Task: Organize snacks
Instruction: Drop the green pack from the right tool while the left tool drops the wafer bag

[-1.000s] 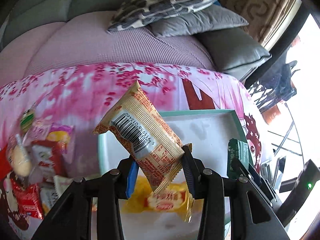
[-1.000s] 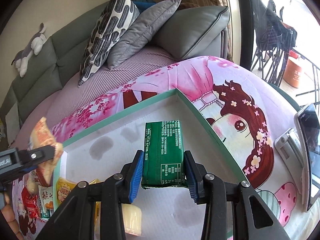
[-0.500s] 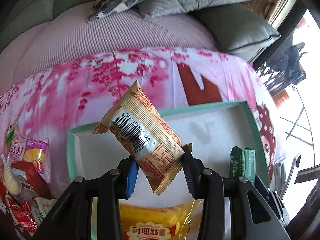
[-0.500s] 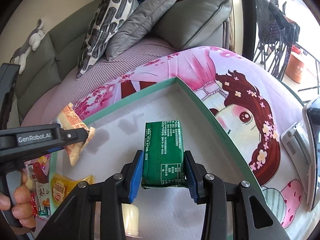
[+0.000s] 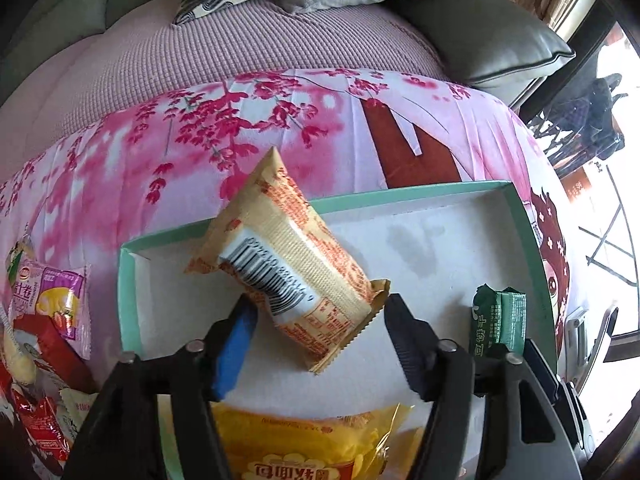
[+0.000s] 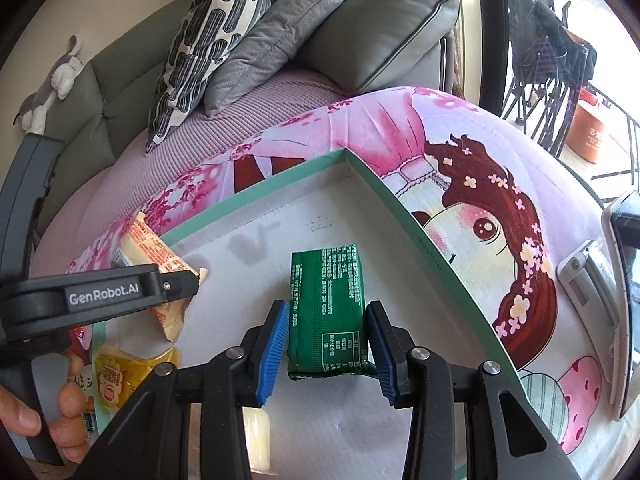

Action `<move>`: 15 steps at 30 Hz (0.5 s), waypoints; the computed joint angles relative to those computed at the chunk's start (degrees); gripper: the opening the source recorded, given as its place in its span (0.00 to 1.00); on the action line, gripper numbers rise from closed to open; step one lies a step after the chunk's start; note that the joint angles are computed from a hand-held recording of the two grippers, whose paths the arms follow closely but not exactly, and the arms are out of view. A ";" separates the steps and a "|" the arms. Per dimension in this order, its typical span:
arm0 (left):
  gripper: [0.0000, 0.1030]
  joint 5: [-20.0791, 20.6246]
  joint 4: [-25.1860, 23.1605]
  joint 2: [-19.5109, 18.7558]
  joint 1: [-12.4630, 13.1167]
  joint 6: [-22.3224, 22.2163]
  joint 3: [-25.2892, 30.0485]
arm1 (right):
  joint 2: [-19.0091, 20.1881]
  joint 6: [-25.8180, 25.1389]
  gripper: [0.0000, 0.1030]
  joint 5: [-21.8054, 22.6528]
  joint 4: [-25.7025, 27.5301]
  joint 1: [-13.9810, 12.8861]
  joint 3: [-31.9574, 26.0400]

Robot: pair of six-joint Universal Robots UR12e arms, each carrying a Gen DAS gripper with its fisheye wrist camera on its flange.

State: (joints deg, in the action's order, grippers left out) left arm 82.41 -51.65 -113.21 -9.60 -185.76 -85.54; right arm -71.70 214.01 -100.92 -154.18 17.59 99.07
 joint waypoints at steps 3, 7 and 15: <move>0.73 -0.07 0.94 1.09 0.36 -0.61 -0.93 | -0.13 0.11 0.49 0.04 -0.09 0.02 0.00; 0.79 -1.06 3.98 2.85 1.04 -0.77 -2.85 | -0.33 0.13 0.60 -0.64 -0.53 0.27 -0.13; 0.92 2.01 13.11 6.21 2.59 -2.44 -7.29 | 0.05 -0.48 0.80 -1.42 -0.11 0.92 -1.29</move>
State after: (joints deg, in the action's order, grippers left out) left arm 84.42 -38.54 -107.00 -7.01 -188.20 -92.83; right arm -71.65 213.53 -102.34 -154.29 18.50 97.78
